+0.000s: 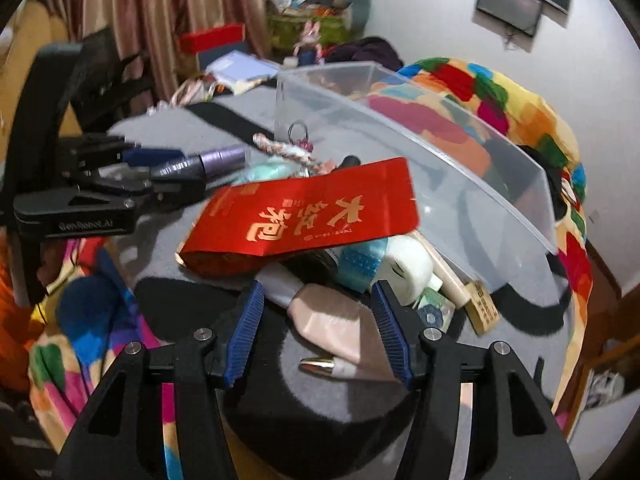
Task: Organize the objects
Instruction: 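Carry the spray bottle and beige tube into the clear box and release both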
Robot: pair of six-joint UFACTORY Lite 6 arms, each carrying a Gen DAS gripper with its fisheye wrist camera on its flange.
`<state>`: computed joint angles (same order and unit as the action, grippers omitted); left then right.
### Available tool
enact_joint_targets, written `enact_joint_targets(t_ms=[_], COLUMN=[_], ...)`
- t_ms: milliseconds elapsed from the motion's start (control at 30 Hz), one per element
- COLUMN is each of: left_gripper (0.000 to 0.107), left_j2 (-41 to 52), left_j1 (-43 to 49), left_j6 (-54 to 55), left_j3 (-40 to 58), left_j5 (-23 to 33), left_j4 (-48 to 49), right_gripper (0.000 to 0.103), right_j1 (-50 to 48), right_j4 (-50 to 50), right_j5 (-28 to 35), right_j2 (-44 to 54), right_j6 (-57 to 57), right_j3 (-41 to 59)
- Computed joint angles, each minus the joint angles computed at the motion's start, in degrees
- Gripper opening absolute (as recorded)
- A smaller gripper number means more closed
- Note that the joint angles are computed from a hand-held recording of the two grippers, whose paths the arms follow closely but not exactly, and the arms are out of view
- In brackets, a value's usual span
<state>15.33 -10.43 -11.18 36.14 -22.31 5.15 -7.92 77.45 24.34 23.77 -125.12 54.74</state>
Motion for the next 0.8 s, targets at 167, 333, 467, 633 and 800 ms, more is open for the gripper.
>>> enact_joint_targets(t_ms=[167, 333, 467, 633, 800], left_gripper=[0.047, 0.030, 0.025, 0.025, 0.025], left_j2=[1.75, 1.93, 0.66, -0.90, -2.96], left_j1=[-1.22, -2.56, -1.42, -1.68, -1.40], left_j6=[1.08, 6.39, 3.69, 4.72, 4.84], left_j3=[1.03, 0.45, -1.20, -2.79, -3.23], left_j5=[-1.60, -2.96, -3.57, -3.55, -2.48], left_j4=[-0.98, -6.63, -3.53, -5.18, -6.28], right_gripper=[0.055, 0.032, 0.022, 0.019, 0.019], right_j1=[-0.17, -1.34, -1.78, -3.55, -6.31], right_j4=[-11.30, -13.34, -10.08, -8.92, -4.42], right_j5=[1.27, 3.70, 1.60, 2.74, 5.34], right_j2=[4.92, 4.57, 3.37, 2.40, -1.54], right_j6=[11.12, 11.52, 8.62, 8.35, 4.11], right_j3=[6.44, 6.16, 4.32, 3.63, 0.28])
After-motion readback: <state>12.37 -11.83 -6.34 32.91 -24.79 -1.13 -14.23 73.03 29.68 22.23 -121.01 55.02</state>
